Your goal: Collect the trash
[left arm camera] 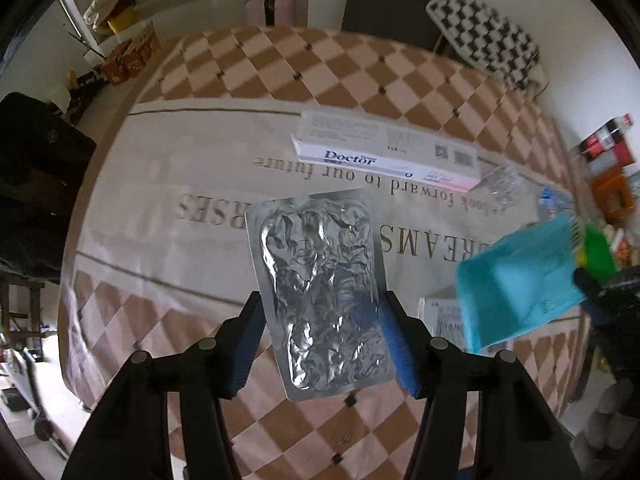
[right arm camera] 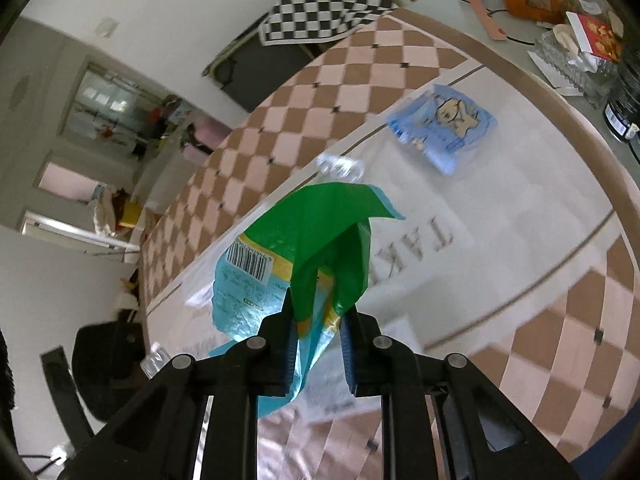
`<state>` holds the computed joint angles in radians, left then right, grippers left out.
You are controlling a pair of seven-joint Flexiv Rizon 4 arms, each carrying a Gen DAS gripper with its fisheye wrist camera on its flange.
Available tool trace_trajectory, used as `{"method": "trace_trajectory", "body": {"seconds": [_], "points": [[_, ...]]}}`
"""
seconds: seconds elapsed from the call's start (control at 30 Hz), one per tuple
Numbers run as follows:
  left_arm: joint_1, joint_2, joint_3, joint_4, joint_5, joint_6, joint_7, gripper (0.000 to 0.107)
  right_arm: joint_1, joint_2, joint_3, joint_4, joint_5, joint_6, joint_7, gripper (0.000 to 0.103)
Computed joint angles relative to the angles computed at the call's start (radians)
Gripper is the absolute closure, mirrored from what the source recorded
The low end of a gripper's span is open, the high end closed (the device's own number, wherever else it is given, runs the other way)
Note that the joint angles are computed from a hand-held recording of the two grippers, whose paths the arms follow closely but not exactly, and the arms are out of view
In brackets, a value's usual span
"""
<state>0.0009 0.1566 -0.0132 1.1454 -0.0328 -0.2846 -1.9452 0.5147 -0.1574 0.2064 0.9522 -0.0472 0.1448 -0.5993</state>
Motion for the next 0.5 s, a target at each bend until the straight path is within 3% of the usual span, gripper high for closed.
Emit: {"method": "trace_trajectory", "body": {"seconds": [0.27, 0.5], "points": [[0.032, 0.230, 0.123, 0.187, -0.127, 0.054, 0.119, 0.054, 0.063, 0.209, 0.113, 0.266, -0.040, 0.074, 0.165, 0.084], [0.041, 0.462, 0.200, 0.362, -0.163, -0.061, 0.242, 0.054, 0.133, 0.400, 0.284, 0.533, -0.043, 0.100, 0.467, 0.085]]}}
